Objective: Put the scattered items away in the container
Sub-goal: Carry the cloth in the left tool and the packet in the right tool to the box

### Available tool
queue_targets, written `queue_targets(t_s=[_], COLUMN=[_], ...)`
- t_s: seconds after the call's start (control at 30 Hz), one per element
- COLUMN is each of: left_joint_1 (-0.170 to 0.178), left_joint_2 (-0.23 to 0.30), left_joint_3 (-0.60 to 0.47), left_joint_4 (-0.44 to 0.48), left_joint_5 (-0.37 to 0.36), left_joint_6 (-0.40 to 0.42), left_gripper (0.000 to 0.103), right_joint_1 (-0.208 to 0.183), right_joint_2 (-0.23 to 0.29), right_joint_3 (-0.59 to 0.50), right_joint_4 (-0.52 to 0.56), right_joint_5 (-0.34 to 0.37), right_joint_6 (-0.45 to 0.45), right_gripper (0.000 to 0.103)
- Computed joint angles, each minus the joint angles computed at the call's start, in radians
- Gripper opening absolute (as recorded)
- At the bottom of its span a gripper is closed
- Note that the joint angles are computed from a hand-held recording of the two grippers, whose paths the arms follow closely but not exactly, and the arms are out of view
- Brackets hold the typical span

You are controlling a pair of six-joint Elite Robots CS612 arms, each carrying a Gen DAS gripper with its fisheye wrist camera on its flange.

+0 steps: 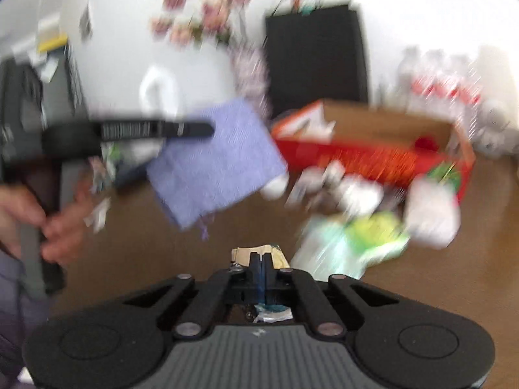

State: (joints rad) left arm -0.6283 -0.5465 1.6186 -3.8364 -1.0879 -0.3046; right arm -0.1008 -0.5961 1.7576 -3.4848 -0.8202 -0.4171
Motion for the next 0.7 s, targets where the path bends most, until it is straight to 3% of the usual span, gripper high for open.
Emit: queue_targets(t_s=[0.1, 0.17, 0.23, 0.3, 0.4, 0.53, 0.6, 0.7], left_joint_1=[0.02, 0.041, 0.067, 0.085, 0.107, 0.155, 0.166, 0.178], left_joint_2=[0.014, 0.022, 0.036, 0.063, 0.124, 0.237, 0.302, 0.36], left_joint_3=[-0.082, -0.147, -0.223, -0.322, -0.491, -0.756, -0.887, -0.999], left_joint_4=[0.006, 0.053, 0.099, 0.176, 0.361, 0.676, 0.811, 0.993], left_joint_5=[-0.028, -0.083, -0.147, -0.161, -0.141, -0.261, -0.274, -0.233], left_joint_6=[0.043, 0.016, -0.017, -0.035, -0.074, -0.303, -0.319, -0.277], left_gripper=[0.007, 0.007, 0.007, 0.007, 0.007, 0.007, 0.007, 0.007], right_joint_1=[-0.013, -0.014, -0.011, -0.003, 0.021, 0.054, 0.07, 0.091], right_joint_2=[0.001, 0.007, 0.016, 0.032, 0.077, 0.189, 0.255, 0.361], right_joint_3=[-0.053, -0.105, -0.176, -0.26, -0.427, -0.7, -0.839, -1.054], right_joint_4=[-0.092, -0.132, -0.126, -0.08, 0.083, 0.375, 0.503, 0.701], right_joint_5=[-0.027, -0.067, -0.091, -0.108, -0.135, -0.173, -0.196, -0.239], right_joint_6=[0.097, 0.143, 0.175, 0.194, 0.193, 0.206, 0.234, 0.273], right_gripper=[0.0, 0.0, 0.0, 0.0, 0.0, 0.0, 0.0, 0.0])
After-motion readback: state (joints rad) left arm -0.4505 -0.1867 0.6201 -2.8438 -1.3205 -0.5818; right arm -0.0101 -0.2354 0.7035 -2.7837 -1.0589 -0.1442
